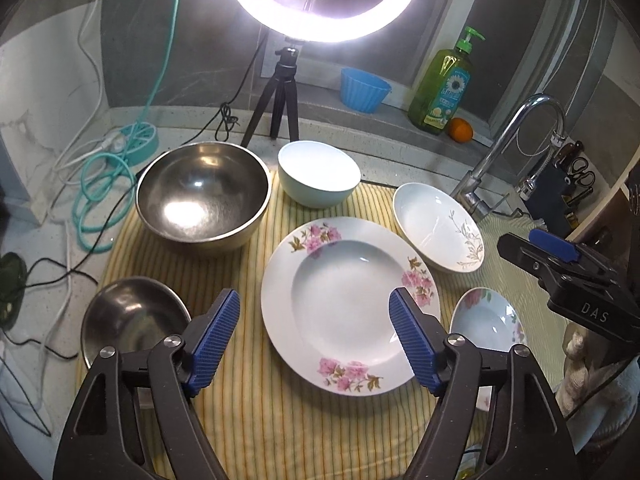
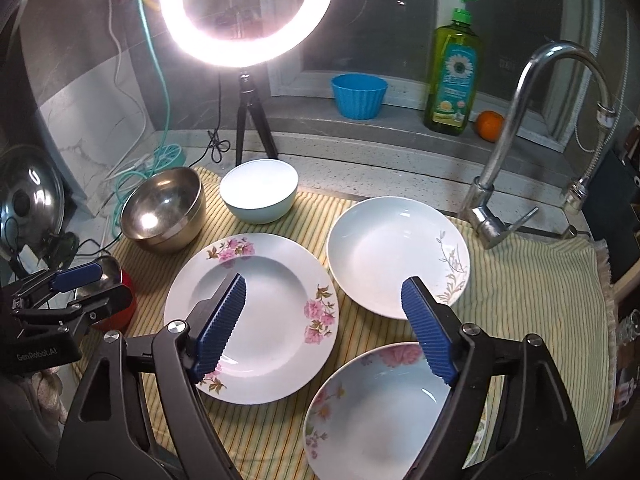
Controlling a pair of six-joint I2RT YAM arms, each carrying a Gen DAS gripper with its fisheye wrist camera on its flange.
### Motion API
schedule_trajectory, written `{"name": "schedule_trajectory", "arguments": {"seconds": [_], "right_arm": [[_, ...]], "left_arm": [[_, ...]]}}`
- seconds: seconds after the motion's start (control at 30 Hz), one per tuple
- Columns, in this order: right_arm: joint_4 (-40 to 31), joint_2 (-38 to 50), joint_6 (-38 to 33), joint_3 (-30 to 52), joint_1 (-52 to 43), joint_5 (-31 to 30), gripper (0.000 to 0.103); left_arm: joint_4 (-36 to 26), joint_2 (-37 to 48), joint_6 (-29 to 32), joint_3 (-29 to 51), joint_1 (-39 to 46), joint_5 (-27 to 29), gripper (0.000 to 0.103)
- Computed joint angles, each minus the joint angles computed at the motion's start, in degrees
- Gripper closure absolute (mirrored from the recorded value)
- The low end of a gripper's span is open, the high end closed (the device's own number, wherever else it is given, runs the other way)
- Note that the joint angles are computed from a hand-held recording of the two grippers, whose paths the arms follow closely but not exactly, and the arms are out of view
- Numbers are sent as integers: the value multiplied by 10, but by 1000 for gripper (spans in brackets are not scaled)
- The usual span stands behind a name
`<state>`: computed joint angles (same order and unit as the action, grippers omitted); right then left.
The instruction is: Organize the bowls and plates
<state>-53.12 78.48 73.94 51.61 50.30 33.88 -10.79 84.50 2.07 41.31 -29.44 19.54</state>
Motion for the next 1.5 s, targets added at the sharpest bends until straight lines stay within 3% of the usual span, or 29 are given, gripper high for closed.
{"name": "schedule_trajectory", "arguments": {"seconds": [0.17, 0.4, 0.63, 0.83, 1.03, 1.17, 1.23, 1.5], "right_arm": [[44, -5, -57, -17, -21, -23, 29], [103, -10, -147, -44, -55, -55, 30], [218, -26, -298, -96, -142, -170, 36], [282, 54, -417, -85, -227, -283, 36], [318, 145, -493, -41, -277, -349, 40], [328, 207, -524, -10, -309, -379, 45], [335, 230, -532, -1, -322, -394, 45], [348, 296, -548, 28, -354, -428, 46]], "left_arm": [[7, -3, -22, -18, -8, -7, 35], [23, -8, -61, -46, -24, -16, 38], [54, -4, -111, -89, -35, -20, 38], [77, -5, -161, -126, -38, -19, 42], [100, 20, -194, -144, -28, -1, 47], [124, 69, -213, -139, -11, 26, 49], [130, 84, -216, -135, -9, 29, 55], [134, 117, -219, -119, 5, 56, 58]]}}
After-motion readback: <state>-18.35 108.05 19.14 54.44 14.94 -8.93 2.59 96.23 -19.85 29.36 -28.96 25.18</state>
